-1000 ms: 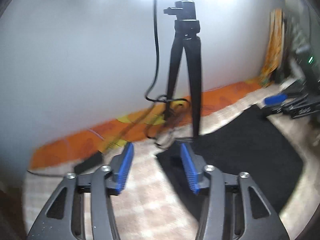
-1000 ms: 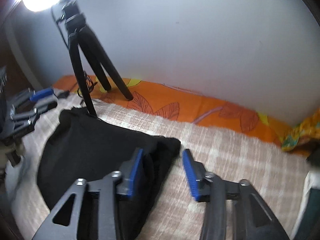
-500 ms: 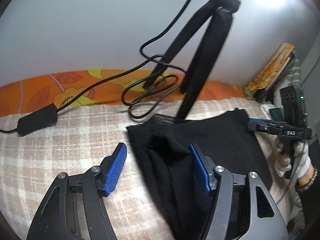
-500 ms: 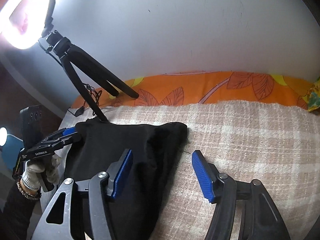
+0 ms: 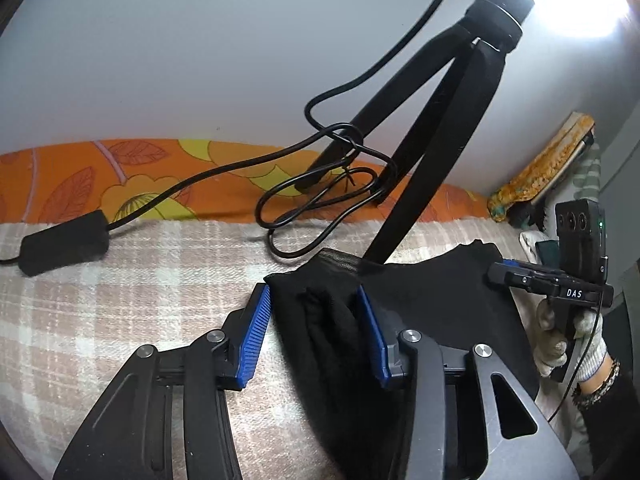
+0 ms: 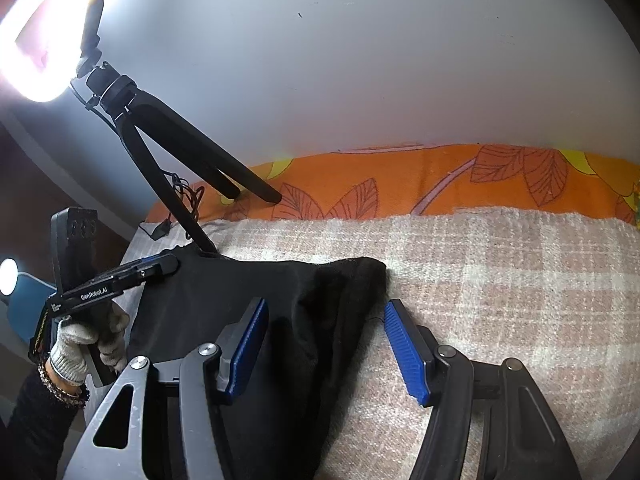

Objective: Fold small clothes

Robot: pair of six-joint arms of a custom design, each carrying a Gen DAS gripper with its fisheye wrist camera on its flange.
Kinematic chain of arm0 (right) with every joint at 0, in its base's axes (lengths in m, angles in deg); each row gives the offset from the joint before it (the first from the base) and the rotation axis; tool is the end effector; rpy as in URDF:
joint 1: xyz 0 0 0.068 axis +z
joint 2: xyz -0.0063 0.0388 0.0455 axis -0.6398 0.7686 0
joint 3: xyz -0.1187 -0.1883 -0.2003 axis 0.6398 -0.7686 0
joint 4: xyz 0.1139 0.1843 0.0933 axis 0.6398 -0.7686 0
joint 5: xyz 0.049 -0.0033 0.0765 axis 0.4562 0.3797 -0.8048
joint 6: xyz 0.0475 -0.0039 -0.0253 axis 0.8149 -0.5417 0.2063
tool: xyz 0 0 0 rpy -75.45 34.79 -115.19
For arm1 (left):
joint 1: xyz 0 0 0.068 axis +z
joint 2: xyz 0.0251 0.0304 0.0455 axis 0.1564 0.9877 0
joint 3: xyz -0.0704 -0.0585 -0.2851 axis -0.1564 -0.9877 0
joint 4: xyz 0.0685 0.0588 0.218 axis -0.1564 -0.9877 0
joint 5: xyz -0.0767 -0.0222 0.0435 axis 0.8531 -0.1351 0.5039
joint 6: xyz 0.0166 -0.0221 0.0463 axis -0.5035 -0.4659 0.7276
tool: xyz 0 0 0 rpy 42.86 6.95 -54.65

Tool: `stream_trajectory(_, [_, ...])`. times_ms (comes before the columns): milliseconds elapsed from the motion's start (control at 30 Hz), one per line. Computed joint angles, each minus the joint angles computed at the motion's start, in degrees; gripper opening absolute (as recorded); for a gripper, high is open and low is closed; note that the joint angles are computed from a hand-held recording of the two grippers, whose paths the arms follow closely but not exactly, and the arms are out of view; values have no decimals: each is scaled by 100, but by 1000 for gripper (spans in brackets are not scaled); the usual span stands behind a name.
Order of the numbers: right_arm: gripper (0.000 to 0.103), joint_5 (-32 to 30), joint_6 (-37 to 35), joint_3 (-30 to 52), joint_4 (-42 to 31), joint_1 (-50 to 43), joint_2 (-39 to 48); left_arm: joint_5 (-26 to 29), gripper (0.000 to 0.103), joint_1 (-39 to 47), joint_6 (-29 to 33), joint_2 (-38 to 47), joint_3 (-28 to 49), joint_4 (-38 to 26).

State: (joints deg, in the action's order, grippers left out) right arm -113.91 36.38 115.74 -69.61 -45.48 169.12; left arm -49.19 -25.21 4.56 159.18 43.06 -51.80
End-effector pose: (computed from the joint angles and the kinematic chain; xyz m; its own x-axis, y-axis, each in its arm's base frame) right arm 0.3939 -0.0144 0.1416 -0.6268 -0.5094 -0.5896 -0.7711 0.5141 0.3756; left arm 0.1860 -0.1142 0.1731 -0.6719 -0.4672 -0.5747 -0.2581 0.8750 -0.4096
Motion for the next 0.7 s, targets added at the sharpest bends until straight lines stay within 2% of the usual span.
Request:
stream_trajectory(67, [58,-2,68,-23,87,55,11,-65,39,-27,-3,107,32,73])
stream_trajectory(100, [51,-58,28,77,-52,61,75,-64,33,-20,2,140,53,72])
stream_trajectory(133, [37,-89,-11,215,-256,88,178,-26,20,-10,2,251,97,133])
stream_trajectory(167, [32,-96,-8,299,-377,113,247,-26,15,-22,2,460,208,211])
stream_trajectory(233, [17,-58,60,99,-114,182,184,-163,9,-101,-1,542,310,139])
stream_trajectory(300, [7,-112,44,-53,-18,228,131,-300,6,-184,2,558,382,79])
stream_trajectory(433, [4,-323,-59,-164,-45,144,-10,-578,5,-371,-97,429,482,-86])
stream_trajectory(500, [4,-494,-316,-80,-357,3,-65,-739,5,-491,-164,242,518,-254])
stream_trajectory(700, [3,-842,-1281,-215,-1162,-386,-719,-1518,5,-1196,-394,-456,917,-1294])
